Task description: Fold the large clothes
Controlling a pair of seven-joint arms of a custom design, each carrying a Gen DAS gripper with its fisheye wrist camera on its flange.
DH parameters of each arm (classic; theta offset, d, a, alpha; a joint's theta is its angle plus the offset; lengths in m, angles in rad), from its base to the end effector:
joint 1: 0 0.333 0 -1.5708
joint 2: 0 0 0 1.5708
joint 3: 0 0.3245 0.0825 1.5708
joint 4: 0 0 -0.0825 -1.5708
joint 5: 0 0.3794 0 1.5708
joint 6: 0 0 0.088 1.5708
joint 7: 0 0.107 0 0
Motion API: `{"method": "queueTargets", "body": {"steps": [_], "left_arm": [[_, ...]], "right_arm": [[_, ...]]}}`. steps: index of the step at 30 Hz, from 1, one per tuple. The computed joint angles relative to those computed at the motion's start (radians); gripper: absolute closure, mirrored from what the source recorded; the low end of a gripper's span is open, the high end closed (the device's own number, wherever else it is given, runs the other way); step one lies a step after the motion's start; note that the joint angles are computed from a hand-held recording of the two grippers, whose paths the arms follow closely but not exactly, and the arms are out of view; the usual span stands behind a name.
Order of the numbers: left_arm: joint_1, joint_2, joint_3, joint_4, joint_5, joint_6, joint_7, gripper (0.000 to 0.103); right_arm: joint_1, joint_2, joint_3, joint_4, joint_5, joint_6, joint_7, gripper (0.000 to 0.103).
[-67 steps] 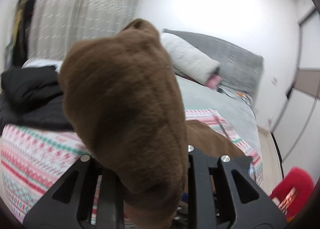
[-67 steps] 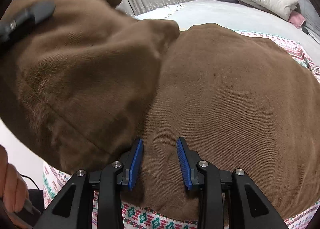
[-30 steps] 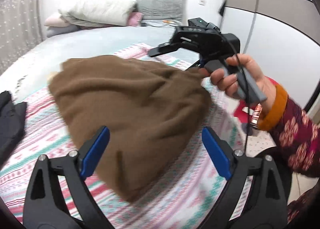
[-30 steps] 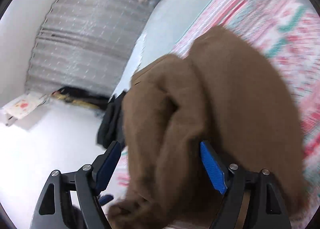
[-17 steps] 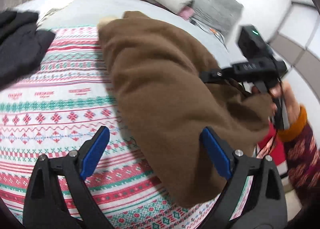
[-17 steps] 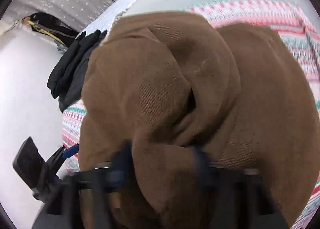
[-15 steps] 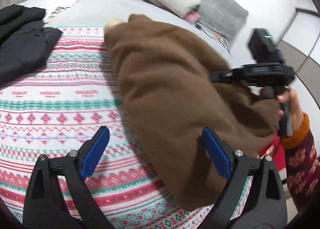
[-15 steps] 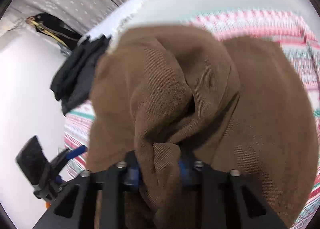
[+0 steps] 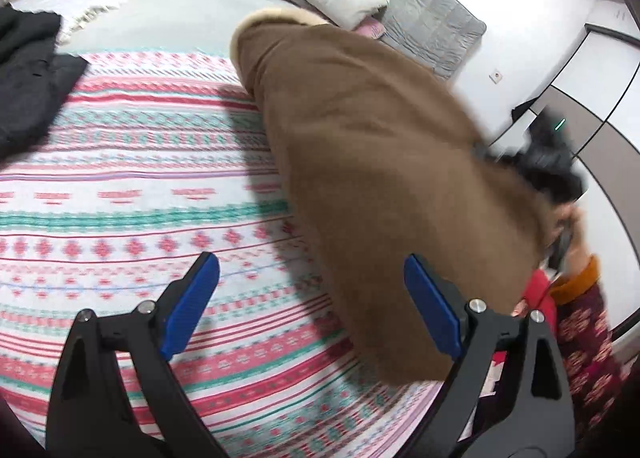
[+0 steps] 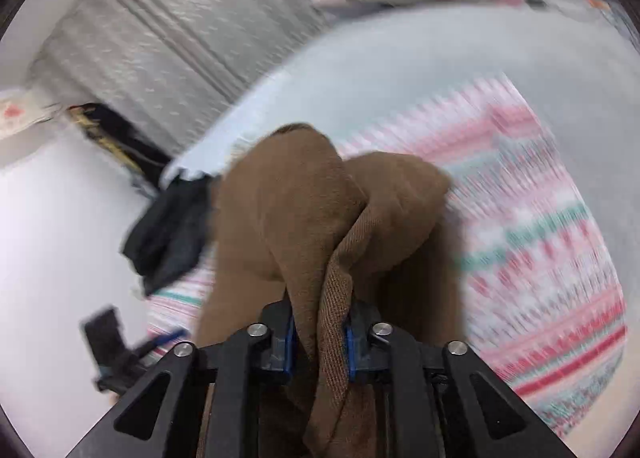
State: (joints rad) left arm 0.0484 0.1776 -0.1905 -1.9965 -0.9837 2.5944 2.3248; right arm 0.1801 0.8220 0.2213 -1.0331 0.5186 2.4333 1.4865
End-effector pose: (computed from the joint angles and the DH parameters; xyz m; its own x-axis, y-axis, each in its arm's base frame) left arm 0.6133 -0.0665 0.4229 -0.2542 -0.8484 0.4643 -0.8434 -0.0405 -0.5358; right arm 0.7728 0.2506 0.4340 0.2043 -0.7918 -0.5755 -0.8911 0.0929 -0.4441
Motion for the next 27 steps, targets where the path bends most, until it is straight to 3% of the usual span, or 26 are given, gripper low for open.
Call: {"method": "queueTargets", "body": {"steps": [1, 3, 5, 8, 13, 15, 16, 17, 18, 19, 22, 27], "left_arm": [[-0.001, 0.021, -0.002, 0.026, 0.004, -0.028, -0.021, 0.01], [-0.002, 0.08, -0.005, 0.095, 0.033, -0.099, -0.09, 0.01], [0.017, 0.126, -0.02, 0.145, 0.015, -0.154, -0.112, 0.009], [0.057, 0.205, -0.043, 0.227, -0.046, -0.258, -0.148, 0.005], [0.13, 0.369, -0.097, 0.356, -0.167, -0.424, -0.202, 0.0], [0.139, 0.411, -0.117, 0.377, -0.213, -0.416, -0.202, 0.0], [0.134, 0.403, -0.12, 0.37, -0.217, -0.39, -0.194, 0.008], [0.128, 0.389, -0.121, 0.36, -0.213, -0.368, -0.19, 0.013], [0.124, 0.359, -0.121, 0.34, -0.204, -0.345, -0.166, 0.027], [0.128, 0.334, -0.122, 0.324, -0.208, -0.337, -0.141, 0.039], [0.133, 0.242, -0.107, 0.276, -0.216, -0.326, -0.092, 0.042], [0.13, 0.112, -0.02, 0.227, -0.113, -0.357, -0.117, 0.038]], "right_arm": [[-0.002, 0.008, -0.014, -0.011, -0.006, -0.015, 0.024, 0.073], [-0.021, 0.025, -0.016, -0.051, 0.005, -0.04, 0.054, 0.047], [-0.088, -0.001, 0.051, -0.142, 0.108, -0.014, -0.001, 0.037], [-0.169, -0.006, 0.131, -0.189, 0.262, -0.052, -0.112, 0.031], [-0.179, 0.045, 0.114, -0.153, 0.357, -0.153, -0.153, 0.025], [-0.19, 0.091, 0.135, -0.128, 0.421, -0.172, -0.166, 0.025], [-0.191, 0.099, 0.139, -0.128, 0.445, -0.166, -0.179, 0.026], [-0.195, 0.097, 0.15, -0.141, 0.476, -0.148, -0.215, 0.036], [-0.204, 0.086, 0.17, -0.164, 0.516, -0.129, -0.27, 0.054], [-0.209, 0.064, 0.179, -0.193, 0.548, -0.112, -0.31, 0.06], [-0.214, -0.002, 0.207, -0.259, 0.655, -0.069, -0.448, 0.068], [-0.128, 0.001, 0.173, -0.182, 0.655, -0.116, -0.464, 0.067]]}}
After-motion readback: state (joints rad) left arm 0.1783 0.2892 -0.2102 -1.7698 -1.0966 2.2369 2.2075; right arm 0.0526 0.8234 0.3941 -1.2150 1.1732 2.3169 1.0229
